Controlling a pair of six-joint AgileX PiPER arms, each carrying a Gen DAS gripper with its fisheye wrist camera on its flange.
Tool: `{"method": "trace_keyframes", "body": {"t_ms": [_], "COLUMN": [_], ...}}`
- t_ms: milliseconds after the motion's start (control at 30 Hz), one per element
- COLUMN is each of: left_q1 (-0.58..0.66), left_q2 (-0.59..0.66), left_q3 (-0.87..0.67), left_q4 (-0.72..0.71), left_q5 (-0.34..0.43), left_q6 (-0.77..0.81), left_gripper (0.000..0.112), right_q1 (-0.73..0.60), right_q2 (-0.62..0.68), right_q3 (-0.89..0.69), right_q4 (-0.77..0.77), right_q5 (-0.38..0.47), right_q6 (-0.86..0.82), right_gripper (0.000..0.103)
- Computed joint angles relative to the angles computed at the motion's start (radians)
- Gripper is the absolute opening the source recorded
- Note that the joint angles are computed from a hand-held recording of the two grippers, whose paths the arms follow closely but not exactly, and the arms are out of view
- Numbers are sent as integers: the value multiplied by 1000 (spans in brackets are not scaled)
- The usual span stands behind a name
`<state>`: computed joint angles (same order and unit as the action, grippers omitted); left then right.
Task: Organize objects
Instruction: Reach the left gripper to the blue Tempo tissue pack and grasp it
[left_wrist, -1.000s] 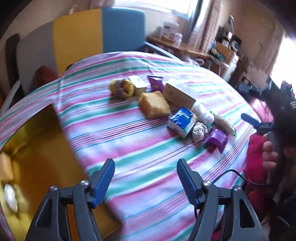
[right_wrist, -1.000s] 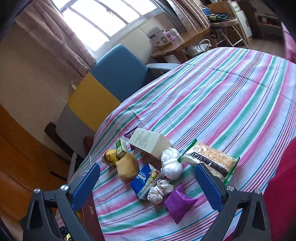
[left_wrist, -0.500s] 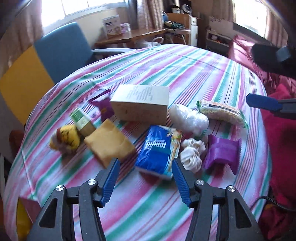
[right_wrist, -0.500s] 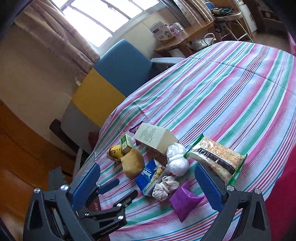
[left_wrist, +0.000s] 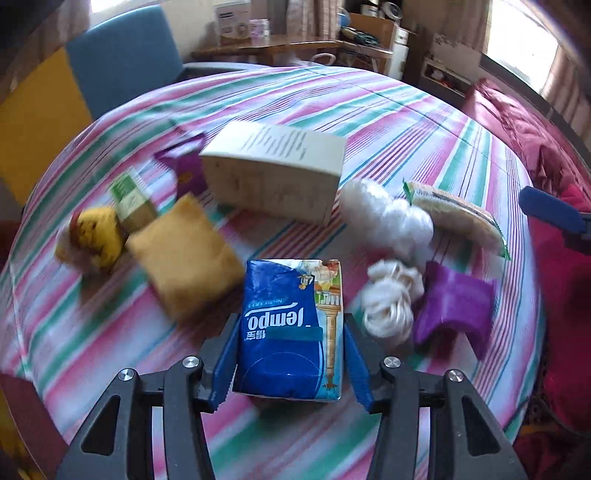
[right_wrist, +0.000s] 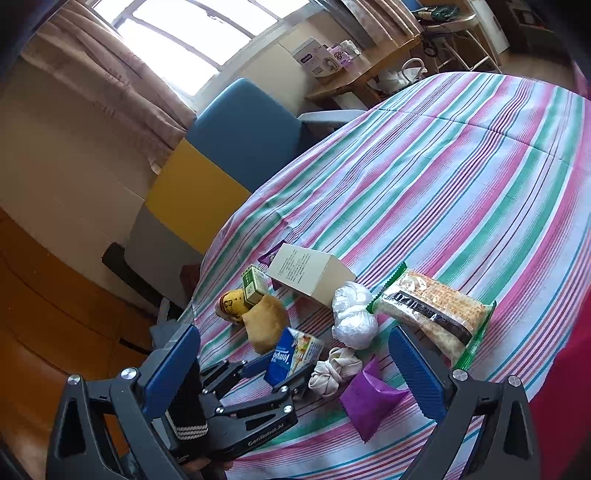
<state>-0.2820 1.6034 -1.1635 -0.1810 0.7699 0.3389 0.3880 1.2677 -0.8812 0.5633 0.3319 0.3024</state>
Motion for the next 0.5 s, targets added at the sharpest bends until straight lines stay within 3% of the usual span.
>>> {"method": "trace_keyframes", "body": {"t_ms": [133, 300, 500], "left_q1": [46, 92, 148], "left_q2": [-142, -353, -433], "left_q3": [149, 330, 411], "left_q4": [3, 4, -50], "left_q5": [-16, -2, 5], "left_q6": [-65, -85, -36], "left_gripper": [53, 53, 53], "right_q1": [12, 27, 110], "right_q2": [13, 73, 245], "right_q3": [-22, -96, -304], "right_q4": [-81, -143, -302], "right_q5": [24, 129, 349], "right_q6": [66, 78, 99], "right_gripper": [103, 101, 72]}}
